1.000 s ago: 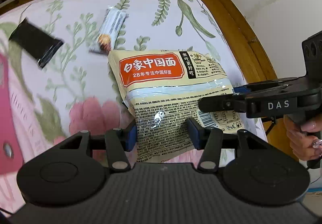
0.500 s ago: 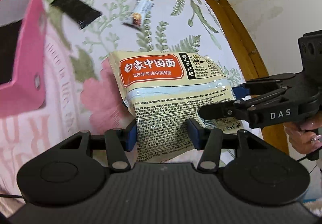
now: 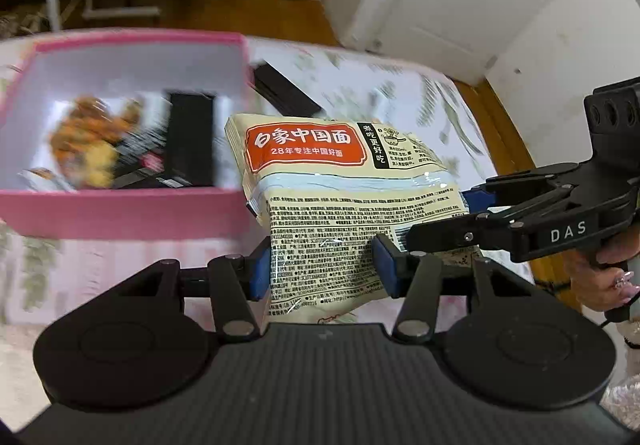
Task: Organize snacks
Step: 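Carry the noodle bag over the pink box and lower it inside, then open both tools and lift them out of the pink box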
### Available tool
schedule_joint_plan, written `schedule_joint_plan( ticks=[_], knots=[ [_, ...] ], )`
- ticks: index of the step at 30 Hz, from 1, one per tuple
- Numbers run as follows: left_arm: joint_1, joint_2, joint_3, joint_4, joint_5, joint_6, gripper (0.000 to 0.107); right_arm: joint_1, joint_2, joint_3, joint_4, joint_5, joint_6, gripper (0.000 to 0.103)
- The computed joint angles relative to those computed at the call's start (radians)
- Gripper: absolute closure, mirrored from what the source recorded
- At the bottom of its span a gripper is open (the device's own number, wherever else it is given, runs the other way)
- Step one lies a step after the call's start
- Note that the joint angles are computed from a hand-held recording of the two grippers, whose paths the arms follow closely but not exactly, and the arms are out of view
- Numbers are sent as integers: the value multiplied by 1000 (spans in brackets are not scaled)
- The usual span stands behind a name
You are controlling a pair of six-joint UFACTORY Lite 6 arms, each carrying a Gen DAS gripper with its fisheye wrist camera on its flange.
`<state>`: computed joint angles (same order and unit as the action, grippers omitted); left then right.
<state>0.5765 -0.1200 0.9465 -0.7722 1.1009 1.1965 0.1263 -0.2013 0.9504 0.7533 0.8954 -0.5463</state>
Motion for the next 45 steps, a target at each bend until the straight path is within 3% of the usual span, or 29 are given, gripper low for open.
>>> schedule_joint_plan(
  ticks=[7, 18, 25, 30, 34, 40, 45],
  knots=[
    [130, 183, 211, -49, -34, 75, 53, 175, 309, 309, 61, -104, 51, 46],
    [118, 473, 397, -191, -293, 166, 49, 300, 859, 909, -25, -118, 220, 46],
    [89, 616, 518, -131, -428, -20, 38, 321, 1032, 1078, 19, -155, 189, 40],
    [84, 533, 397, -176, -518, 99, 38, 310, 866, 856, 10, -248, 97, 40],
    [107, 432, 328, -162, -432, 118, 38, 257, 611, 575, 67, -305, -44, 39],
    [89, 297, 250, -184, -283, 137, 39, 154, 301, 269, -18, -399, -108, 39],
    [-23, 242, 208, -172, -259, 95, 40, 11, 156, 116, -11, -398, -196, 37]
  ],
)
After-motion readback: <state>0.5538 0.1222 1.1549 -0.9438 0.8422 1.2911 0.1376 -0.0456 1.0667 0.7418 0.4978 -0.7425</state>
